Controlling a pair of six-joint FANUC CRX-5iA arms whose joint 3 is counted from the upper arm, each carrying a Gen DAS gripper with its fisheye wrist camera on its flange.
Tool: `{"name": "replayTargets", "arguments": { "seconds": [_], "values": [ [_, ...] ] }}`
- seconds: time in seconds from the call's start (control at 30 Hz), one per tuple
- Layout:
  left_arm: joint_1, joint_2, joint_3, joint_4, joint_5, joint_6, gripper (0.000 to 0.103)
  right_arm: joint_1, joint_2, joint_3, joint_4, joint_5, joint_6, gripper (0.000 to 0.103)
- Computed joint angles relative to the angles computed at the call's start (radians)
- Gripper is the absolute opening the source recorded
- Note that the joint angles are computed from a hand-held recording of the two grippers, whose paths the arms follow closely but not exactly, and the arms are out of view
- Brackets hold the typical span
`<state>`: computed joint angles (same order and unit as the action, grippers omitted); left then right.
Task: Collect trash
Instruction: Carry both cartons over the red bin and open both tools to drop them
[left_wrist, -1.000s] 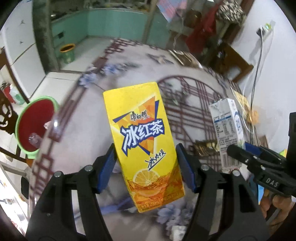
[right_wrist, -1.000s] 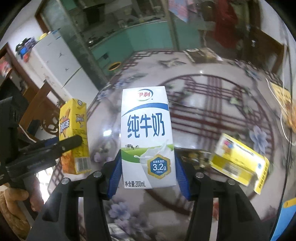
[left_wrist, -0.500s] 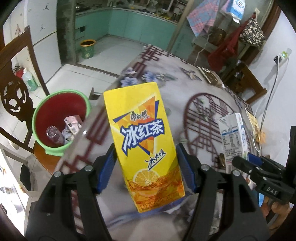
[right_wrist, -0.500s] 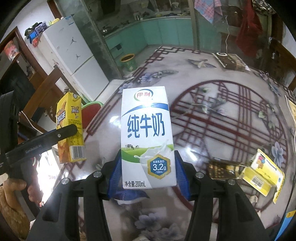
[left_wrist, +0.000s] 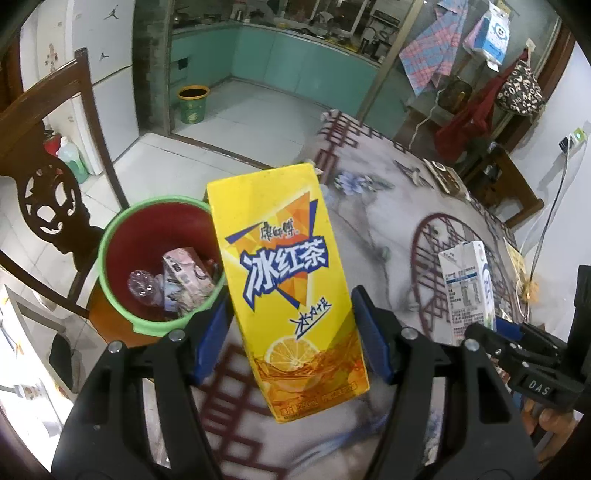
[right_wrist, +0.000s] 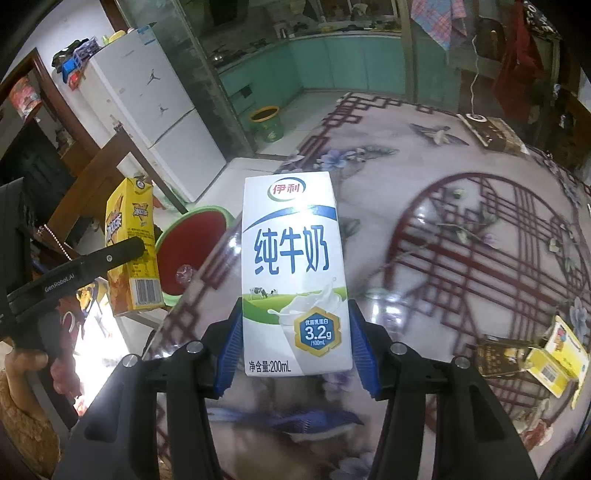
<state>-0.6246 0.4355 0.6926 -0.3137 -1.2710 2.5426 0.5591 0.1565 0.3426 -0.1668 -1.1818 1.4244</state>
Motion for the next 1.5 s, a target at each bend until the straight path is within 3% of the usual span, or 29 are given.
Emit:
{"name": "replayTargets", "arguments": {
  "seconds": [0.53, 1.0, 1.5],
  "values": [
    [0.093, -0.155, -0.224, 0.003, 0.054, 0.022, 0.063, 0.099, 0.106, 0.108, 0.009, 0.001, -0.038, 0.051],
    [0.16, -0.184, -0.279, 0.037, 0.083, -0.031, 0.063, 0.133, 0.171, 0.192, 0.016, 0.011, -0.043, 0.051],
    [0.233, -0.195, -0.349, 0.083, 0.109, -0.046, 0.063, 0.169, 0.327, 0.416, -0.015, -0.067, 0.009, 0.051]
  ]
}}
